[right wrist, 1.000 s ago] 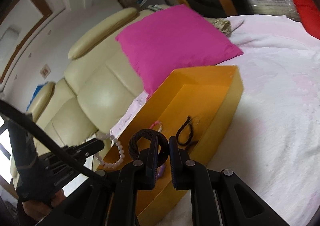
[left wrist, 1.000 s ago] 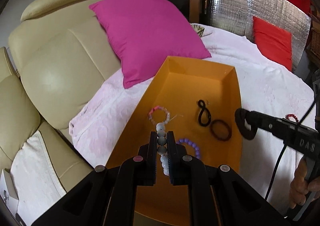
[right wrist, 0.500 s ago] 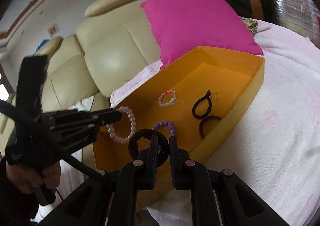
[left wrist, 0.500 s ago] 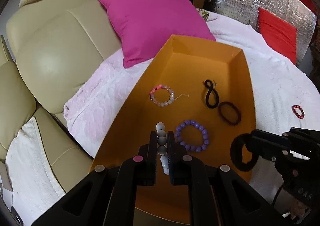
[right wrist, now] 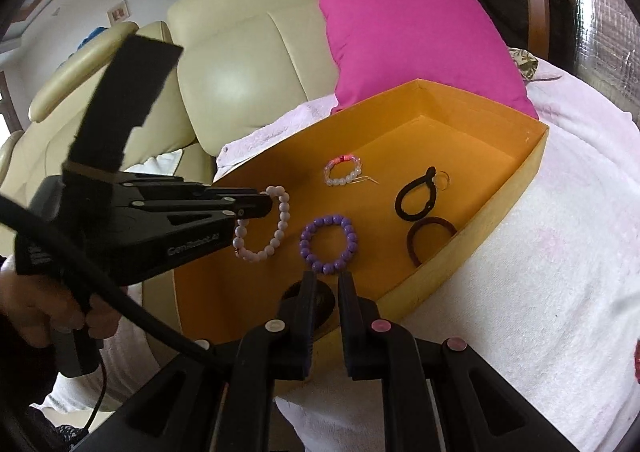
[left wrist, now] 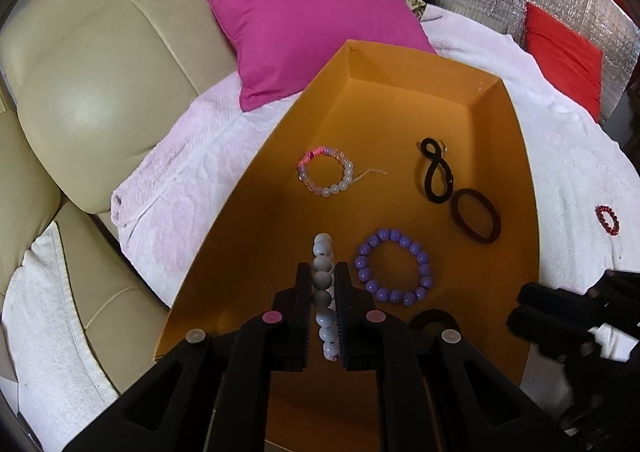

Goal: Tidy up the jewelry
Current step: 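Lower both items into the orange box and open both tools, then move the right tool to the red bead bracelet on the cloth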

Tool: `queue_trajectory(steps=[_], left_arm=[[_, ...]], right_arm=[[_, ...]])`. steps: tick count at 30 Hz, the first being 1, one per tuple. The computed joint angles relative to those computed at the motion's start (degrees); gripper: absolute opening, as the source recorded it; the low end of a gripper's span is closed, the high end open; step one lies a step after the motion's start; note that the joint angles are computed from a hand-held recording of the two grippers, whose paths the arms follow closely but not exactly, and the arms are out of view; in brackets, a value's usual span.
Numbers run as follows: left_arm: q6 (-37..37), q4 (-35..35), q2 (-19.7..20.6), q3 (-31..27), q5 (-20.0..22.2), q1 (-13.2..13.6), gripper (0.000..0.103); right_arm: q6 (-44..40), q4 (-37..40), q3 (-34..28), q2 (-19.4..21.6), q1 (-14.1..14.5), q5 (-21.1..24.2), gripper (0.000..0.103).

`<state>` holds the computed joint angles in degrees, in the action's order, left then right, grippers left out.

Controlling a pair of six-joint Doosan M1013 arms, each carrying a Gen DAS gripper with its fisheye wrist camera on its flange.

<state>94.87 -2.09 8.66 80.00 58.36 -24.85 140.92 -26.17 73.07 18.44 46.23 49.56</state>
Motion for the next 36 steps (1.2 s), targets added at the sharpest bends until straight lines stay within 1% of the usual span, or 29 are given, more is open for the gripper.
queue_trajectory(steps=[2,4,5,6,10,15,23,29,36], left_arm=[[-0.1,0.2,0.1,0.0,0.4,0.0,0.023],[-0.6,0.5,0.0,0.0,0.4,0.0,0.039],[-0.9,0.7,-0.1,0.1,0.3,-0.1,0.042],[-1.3,1.1,-0.2,0.1,0.2,-0.1,0.048],[-1.9,1.8,-0.5,0.0,-0.2,-0.3,0.058],[-1.4,1.8,-0.8,-0.2,-0.3,-0.8,0.062],[-1.2,2.0,-1.7,-0.2,-1.6,-0.8,0.063],[-0.6,1.3,-2.5,0.2,-2.7,-0.5,0.063],[0.4,0.2,-3.1,0.3,-2.9,-0.5,0.063]], right_arm=[[1.4,-0.2,0.7,-0.6,-0.2,-0.8,0.019],[3.5,-1.2,1.4,-1.3,-0.4,-1.3,0.021],[4.7,-1.6,2.0,-1.8,-0.6,-1.8,0.021],[6.0,-2.1,2.5,-2.2,-0.7,-2.2,0.021],[10.8,-4.4,4.2,-3.9,-1.1,-2.9,0.021],[16.6,-7.2,6.2,-5.9,-1.2,-2.8,0.021],[24.1,-11.3,9.4,-9.0,-1.5,-1.6,0.021],[27.1,-13.4,11.3,-11.0,-1.3,-0.4,0.021],[30.7,-15.4,12.9,-12.6,-1.1,0.7,0.021]])
